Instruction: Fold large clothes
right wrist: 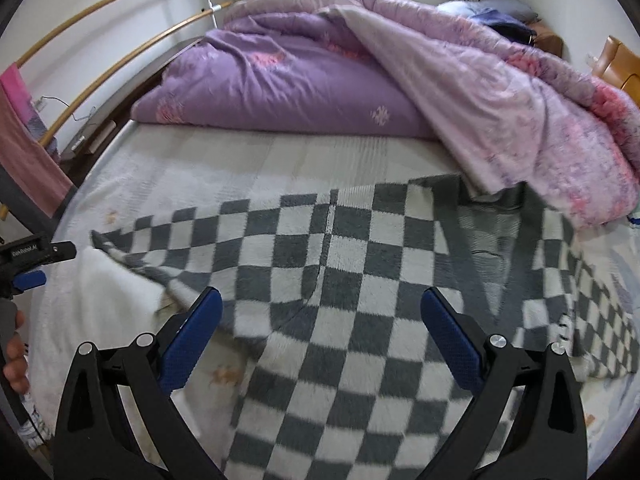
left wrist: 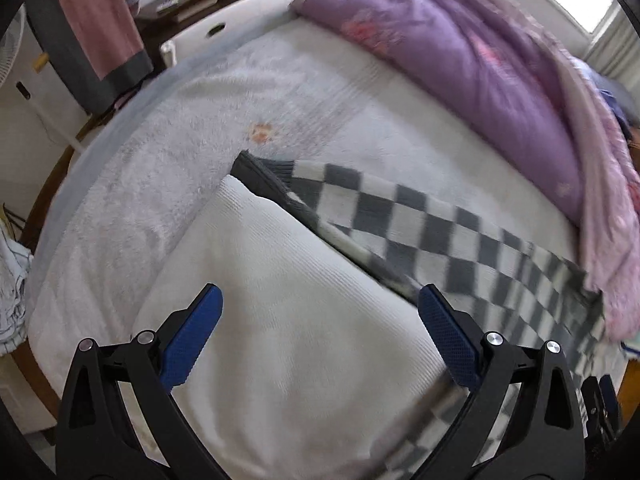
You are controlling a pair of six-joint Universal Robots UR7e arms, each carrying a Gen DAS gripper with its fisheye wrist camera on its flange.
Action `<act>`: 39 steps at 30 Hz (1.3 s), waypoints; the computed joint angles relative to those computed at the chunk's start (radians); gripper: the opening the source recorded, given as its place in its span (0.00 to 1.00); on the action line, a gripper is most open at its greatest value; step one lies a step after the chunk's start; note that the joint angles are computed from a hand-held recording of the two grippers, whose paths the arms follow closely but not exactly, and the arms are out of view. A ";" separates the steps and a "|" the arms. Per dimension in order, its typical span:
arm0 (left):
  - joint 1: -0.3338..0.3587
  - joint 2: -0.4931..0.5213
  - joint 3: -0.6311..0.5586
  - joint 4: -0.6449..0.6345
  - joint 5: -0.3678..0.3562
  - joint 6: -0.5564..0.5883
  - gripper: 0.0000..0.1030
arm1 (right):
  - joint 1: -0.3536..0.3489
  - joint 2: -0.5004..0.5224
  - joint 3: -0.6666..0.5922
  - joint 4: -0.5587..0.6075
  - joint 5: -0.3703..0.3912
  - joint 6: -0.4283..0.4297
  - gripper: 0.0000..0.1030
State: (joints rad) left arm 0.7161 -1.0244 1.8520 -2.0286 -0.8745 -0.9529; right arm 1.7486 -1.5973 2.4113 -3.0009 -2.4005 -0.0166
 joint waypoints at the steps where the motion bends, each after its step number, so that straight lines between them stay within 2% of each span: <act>1: 0.020 0.011 -0.005 -0.022 0.010 0.022 0.95 | -0.027 0.015 0.001 -0.026 0.020 -0.015 0.92; 4: 0.082 0.042 -0.027 -0.082 0.029 0.062 0.95 | -0.099 0.045 0.006 -0.084 0.081 -0.044 0.83; 7: 0.152 0.079 -0.078 -0.092 0.028 0.036 0.95 | -0.152 0.060 0.019 -0.115 0.131 -0.059 0.79; 9: 0.175 0.100 -0.103 -0.108 0.025 0.052 0.95 | -0.178 0.076 0.026 -0.138 0.151 -0.076 0.78; 12: 0.218 0.159 -0.185 0.015 0.052 0.003 0.95 | -0.219 0.093 0.030 -0.144 0.194 -0.097 0.68; 14: 0.241 0.192 -0.228 0.080 0.063 -0.014 0.94 | -0.247 0.099 0.030 -0.136 0.235 -0.109 0.56; 15: 0.248 0.206 -0.249 0.117 0.074 -0.024 0.93 | -0.253 0.106 0.029 -0.138 0.241 -0.108 0.56; 17: 0.257 0.233 -0.290 0.212 0.093 -0.062 0.80 | -0.276 0.106 0.030 -0.127 0.281 -0.106 0.53; 19: 0.263 0.245 -0.309 0.281 0.119 -0.094 0.54 | -0.294 0.098 0.033 -0.112 0.318 -0.102 0.47; 21: 0.264 0.222 -0.274 0.234 0.124 -0.067 0.46 | -0.318 0.090 0.034 -0.087 0.373 -0.087 0.37; 23: 0.244 0.176 -0.224 0.170 0.122 -0.054 0.37 | -0.338 0.089 0.034 -0.066 0.417 -0.078 0.22; 26: 0.193 0.070 -0.115 0.030 0.106 -0.036 0.32 | -0.353 0.105 0.038 -0.072 0.436 -0.078 0.09; 27: 0.166 0.030 -0.079 -0.009 0.103 -0.034 0.29 | -0.376 0.107 0.037 -0.041 0.471 -0.057 0.08; 28: 0.152 0.014 -0.065 -0.023 0.106 -0.031 0.23 | -0.401 0.116 0.034 -0.007 0.499 -0.030 0.08; 29: 0.115 -0.016 -0.036 -0.054 0.118 -0.019 0.09 | -0.424 0.130 0.038 -0.002 0.517 -0.018 0.07; 32: 0.051 -0.038 -0.012 -0.205 0.126 0.109 0.09 | -0.443 0.148 0.048 -0.037 0.532 -0.041 0.06; 36: -0.033 0.006 -0.062 -0.251 0.158 0.209 0.09 | -0.448 0.111 0.023 0.062 0.555 -0.041 0.06; 39: -0.084 0.040 -0.084 -0.284 0.134 0.210 0.09 | -0.483 0.003 0.042 0.137 0.647 -0.058 0.08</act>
